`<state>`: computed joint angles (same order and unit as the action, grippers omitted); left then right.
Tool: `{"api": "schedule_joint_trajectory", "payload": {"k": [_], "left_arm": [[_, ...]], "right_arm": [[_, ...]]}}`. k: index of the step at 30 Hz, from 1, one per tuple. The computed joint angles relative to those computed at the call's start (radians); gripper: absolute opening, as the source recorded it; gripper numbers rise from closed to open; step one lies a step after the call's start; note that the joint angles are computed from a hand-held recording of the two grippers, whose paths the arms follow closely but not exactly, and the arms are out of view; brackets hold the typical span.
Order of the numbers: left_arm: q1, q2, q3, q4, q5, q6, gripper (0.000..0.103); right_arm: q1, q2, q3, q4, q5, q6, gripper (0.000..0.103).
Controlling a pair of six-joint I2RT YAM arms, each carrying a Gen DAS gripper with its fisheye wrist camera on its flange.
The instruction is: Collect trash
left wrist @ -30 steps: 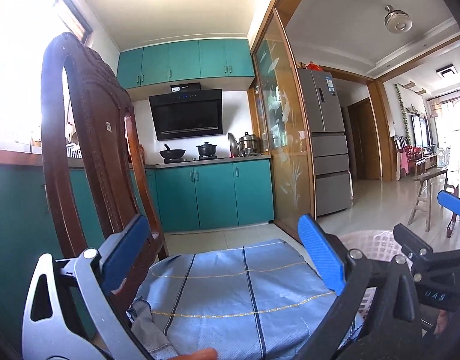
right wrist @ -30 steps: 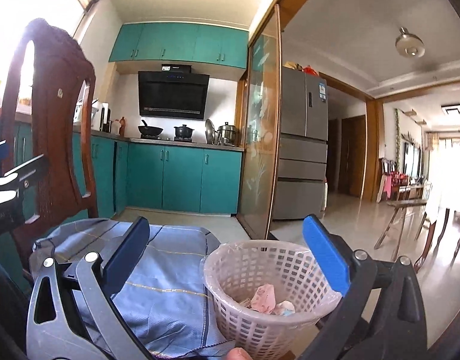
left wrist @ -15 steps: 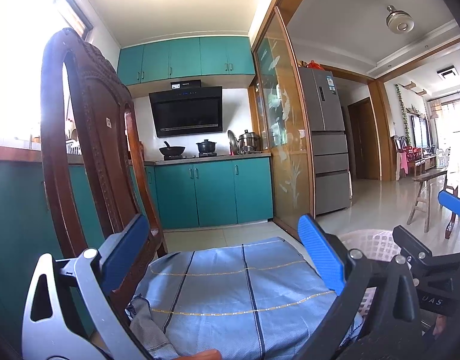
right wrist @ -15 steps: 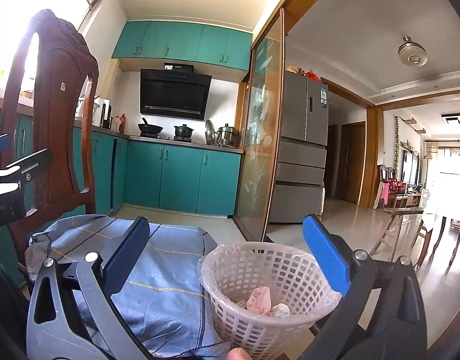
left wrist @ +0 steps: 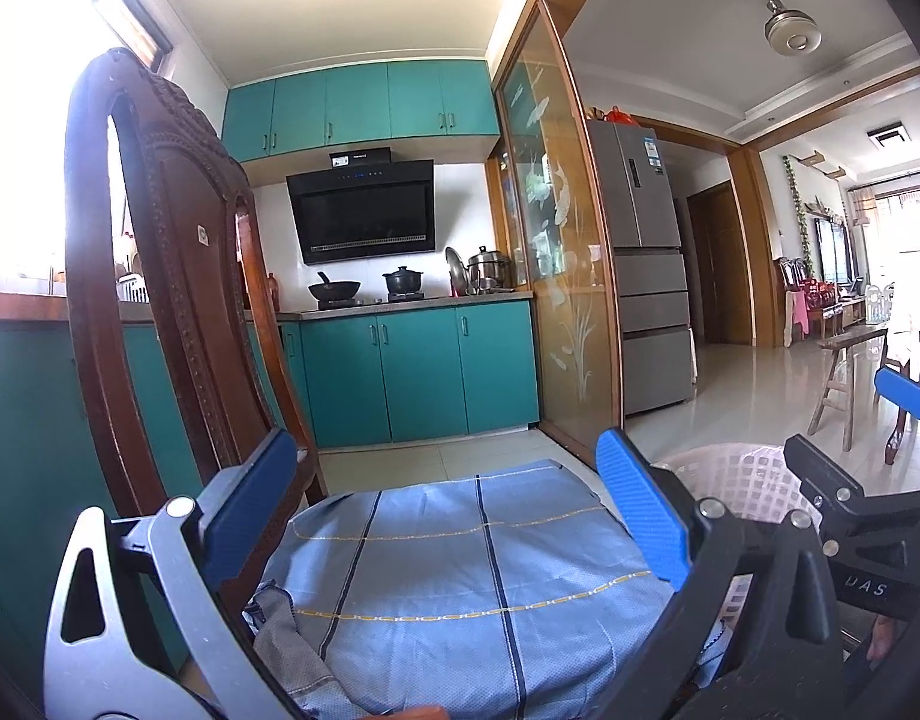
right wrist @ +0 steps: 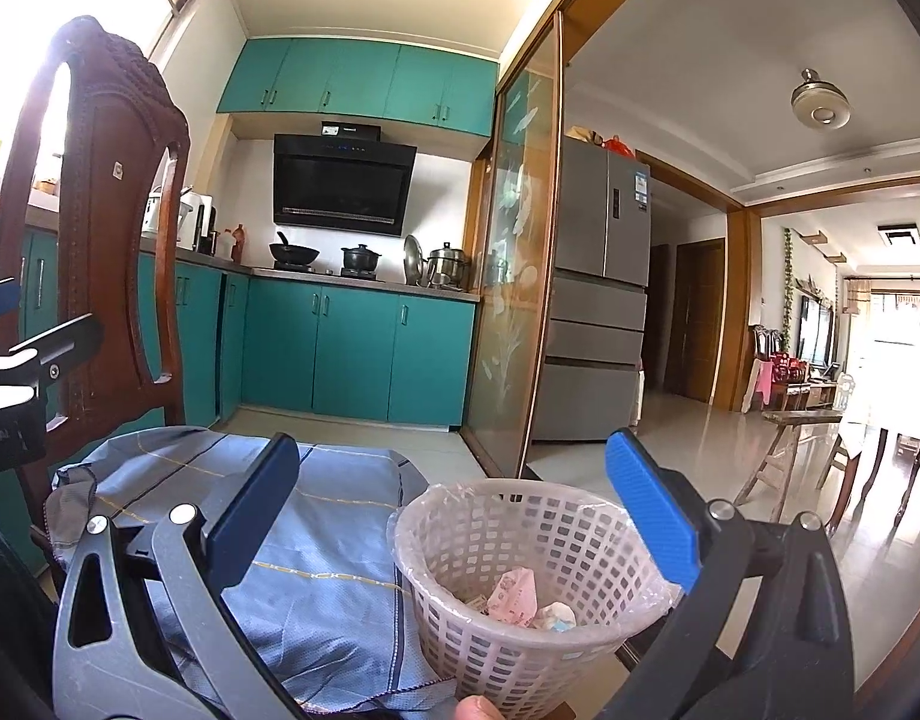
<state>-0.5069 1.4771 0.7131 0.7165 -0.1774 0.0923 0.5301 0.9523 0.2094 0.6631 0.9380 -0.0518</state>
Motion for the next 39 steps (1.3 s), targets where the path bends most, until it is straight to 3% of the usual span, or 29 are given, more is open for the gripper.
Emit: {"api": "schedule_joint_trajectory", "payload": {"k": [39], "left_arm": [[0.003,0.006,0.014,-0.025,0.028,-0.012,0.100]], "right_arm": [[-0.009,0.029,0.014,0.003,-0.011,0.003,0.100]]}}
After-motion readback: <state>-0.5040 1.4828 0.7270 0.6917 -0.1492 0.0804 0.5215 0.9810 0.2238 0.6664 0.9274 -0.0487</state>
